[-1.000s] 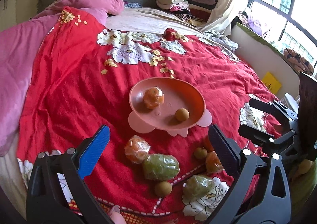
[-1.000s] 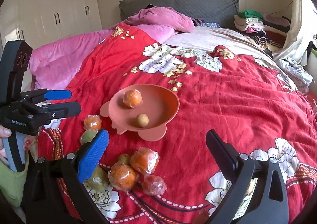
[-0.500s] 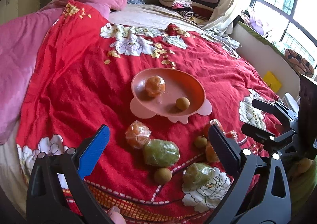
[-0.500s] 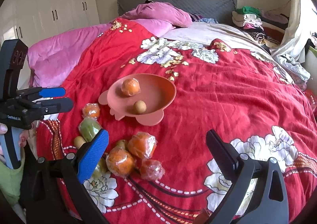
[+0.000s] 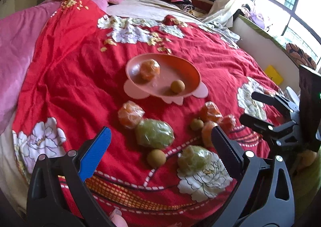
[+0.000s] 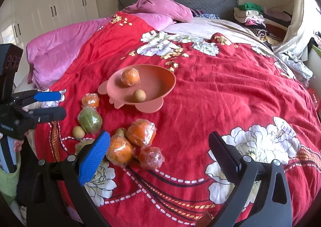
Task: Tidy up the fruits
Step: 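Lift both open tools away from the pink bowl toward the remaining fruits, then grasp a green wrapped fruit with the left tool while the right tool grasps a wrapped red fruit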
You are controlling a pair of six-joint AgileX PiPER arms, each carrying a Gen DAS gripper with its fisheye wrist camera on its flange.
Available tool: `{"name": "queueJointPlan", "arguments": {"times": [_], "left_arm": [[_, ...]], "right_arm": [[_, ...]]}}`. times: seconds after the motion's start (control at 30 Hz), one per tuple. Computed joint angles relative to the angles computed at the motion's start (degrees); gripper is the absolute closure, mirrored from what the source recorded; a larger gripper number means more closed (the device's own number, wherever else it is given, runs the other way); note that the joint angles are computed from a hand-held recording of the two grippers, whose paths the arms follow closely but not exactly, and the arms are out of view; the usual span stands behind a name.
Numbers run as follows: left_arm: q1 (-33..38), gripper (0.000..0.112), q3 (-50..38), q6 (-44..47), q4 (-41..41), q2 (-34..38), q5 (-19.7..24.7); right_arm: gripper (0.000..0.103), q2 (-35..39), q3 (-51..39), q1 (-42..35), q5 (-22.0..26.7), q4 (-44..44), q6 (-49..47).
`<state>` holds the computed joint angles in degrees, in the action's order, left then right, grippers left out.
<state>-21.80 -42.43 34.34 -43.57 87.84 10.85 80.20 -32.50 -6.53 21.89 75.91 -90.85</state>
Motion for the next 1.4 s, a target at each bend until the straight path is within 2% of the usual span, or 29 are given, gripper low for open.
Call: {"name": "queueJointPlan", "arguments": {"times": [0.7, 1.1, 1.23, 1.37, 1.4], "left_arm": [[-8.09, 0.019, 2.1, -13.25, 12.47, 1.74, -1.33], [-10.17, 0.019, 1.76, -10.14, 10.13, 4.07, -2.31], [-11.14, 0.029, 1.19, -6.76, 6.72, 5.6, -2.88], [-11.68, 0.036, 0.2, -7.43, 7.44, 7.47, -2.99], [-11.82, 0.036, 0.01, -9.88, 9.76, 7.84, -3.12]], "right_arm": [[0.005, -1.36, 2.3, -1.27, 0.4, -2.51, 0.67], [0.005, 0.53, 2.23, -3.95, 1.89, -3.44, -0.99], [0.005, 1.04, 2.36, -4.89, 2.66, -3.52, -2.2], [0.005, 1.2, 2.46, -5.93, 3.9, -3.32, -3.43], [0.005, 1.32, 2.43, -6.25, 4.26, -3.34, -3.67]]}}
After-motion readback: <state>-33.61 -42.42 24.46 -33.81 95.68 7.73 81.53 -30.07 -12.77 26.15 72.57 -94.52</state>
